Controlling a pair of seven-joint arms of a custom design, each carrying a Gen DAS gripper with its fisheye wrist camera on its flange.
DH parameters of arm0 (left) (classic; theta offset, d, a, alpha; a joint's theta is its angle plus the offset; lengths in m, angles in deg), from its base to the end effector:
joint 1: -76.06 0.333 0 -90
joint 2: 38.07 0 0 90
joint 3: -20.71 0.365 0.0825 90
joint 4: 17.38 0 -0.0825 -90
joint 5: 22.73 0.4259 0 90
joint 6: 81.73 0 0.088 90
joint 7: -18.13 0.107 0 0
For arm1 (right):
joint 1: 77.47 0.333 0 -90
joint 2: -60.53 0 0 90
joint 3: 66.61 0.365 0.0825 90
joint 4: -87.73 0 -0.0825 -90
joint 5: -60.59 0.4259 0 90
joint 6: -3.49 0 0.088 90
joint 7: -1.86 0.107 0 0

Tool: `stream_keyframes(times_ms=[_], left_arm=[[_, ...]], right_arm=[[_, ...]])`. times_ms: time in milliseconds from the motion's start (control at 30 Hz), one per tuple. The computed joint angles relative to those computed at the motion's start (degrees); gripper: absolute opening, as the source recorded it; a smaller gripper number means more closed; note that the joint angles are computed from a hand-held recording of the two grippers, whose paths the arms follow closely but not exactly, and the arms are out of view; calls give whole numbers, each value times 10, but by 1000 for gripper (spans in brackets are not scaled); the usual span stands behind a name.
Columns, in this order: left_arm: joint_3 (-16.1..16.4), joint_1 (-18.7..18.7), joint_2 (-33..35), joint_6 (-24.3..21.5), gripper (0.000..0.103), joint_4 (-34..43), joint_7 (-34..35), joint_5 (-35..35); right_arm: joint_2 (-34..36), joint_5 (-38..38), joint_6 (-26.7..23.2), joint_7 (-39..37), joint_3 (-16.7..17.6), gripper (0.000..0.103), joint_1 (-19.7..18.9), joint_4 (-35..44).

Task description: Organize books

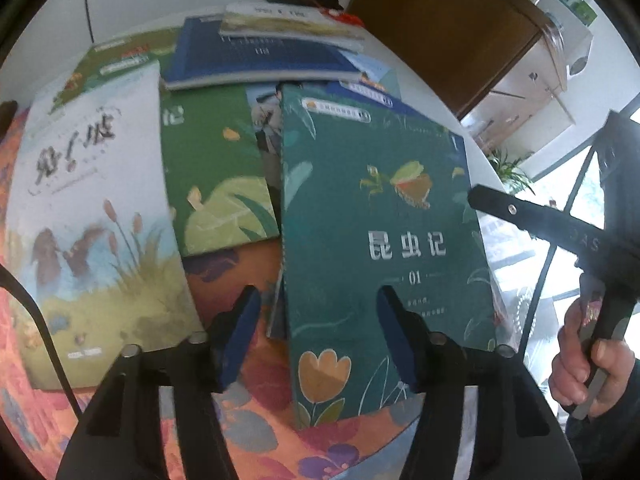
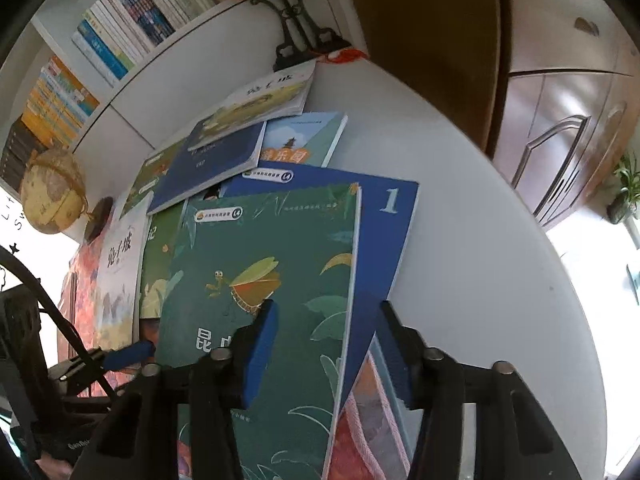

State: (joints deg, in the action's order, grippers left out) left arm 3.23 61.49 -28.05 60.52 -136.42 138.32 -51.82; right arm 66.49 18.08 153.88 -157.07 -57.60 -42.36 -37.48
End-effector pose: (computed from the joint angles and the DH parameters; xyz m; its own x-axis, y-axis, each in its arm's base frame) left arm 0.5439 -0.3311 0.3941 -0.6582 -0.6912 0.2982 -0.7505 0.5711 -0.3327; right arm 0.4271 0.4344 0.3935 -0.4536 -0.8257 -0.3352 -0.7228 0.5609 -0.4036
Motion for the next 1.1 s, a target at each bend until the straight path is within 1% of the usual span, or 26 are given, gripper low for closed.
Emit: stream_keyframes(times_ms=[67, 100, 133, 233, 267, 300, 333, 367, 400, 467, 567, 633, 700, 767, 833, 867, 900, 967, 1000, 1033, 1100], left_arm=[[0, 1, 0, -2, 49, -2, 3, -3], [0, 2, -1, -1, 48, -5, 5, -7], [0, 4, -1, -3, 47, -5, 7, -10], [2, 8, -3, -14, 47, -7, 15, -21], [2, 9, -4, -19, 47, -8, 18, -25], [3, 10, -4, -21, 47, -9, 18, -27], [5, 7, -7, -13, 48, -14, 9, -18], [6, 7, -9, -6, 48, -19, 10, -19], [6, 9, -10, -9, 48, -20, 16, -25], [7, 11, -9, -17, 47, -18, 16, -30], [9, 12, -10, -25, 47, -17, 16, -26], [9, 11, -13, -24, 47, -20, 19, -25], [9, 11, -16, -19, 47, -26, 21, -28], [10, 12, -18, -22, 47, -25, 17, -33], [8, 23, -29, -33, 47, -24, 43, -90], [8, 33, -38, -57, 45, -20, 73, -145], [12, 46, -44, -100, 45, -10, 102, -206], [23, 58, -50, -173, 45, 6, 138, -287], [26, 58, -55, -189, 45, 8, 153, -309], [28, 54, -58, -191, 45, 10, 167, -316], [25, 35, -58, -151, 42, 5, 167, -285]], right_arm=[[8, 7, 14, -6, -1, 37, -3, 0], [12, 10, 16, -9, -2, 32, -2, 2], [17, 23, 14, -22, -1, 31, -2, 5], [20, 24, 12, -23, -5, 31, 5, 8], [20, 22, 21, -23, -7, 31, 5, 7], [21, 17, 41, -19, -10, 31, 5, 3], [23, 9, 64, -14, -13, 31, 5, 3], [26, 6, 63, -16, -14, 31, 7, 7], [32, 17, 44, -37, -12, 31, 9, 20], [35, 30, 37, -58, -11, 31, 12, 24], [27, 57, 76, -70, -11, 31, 9, 3], [23, 85, 93, -99, -5, 31, 8, -7], [24, 91, 83, -108, -5, 32, 16, -4], [27, 78, 69, -100, -8, 33, 25, 2], [26, 57, 73, -74, -15, 33, 31, 0], [24, 40, 84, -53, -21, 33, 33, -7], [20, 15, 108, -18, -28, 33, 34, -18], [15, -49, 150, 68, -45, 33, 36, -34], [14, -94, 173, 122, -55, 33, 38, -40], [14, -142, 194, 177, -65, 33, 39, -43], [14, -205, 214, 249, -71, 33, 35, -44]])
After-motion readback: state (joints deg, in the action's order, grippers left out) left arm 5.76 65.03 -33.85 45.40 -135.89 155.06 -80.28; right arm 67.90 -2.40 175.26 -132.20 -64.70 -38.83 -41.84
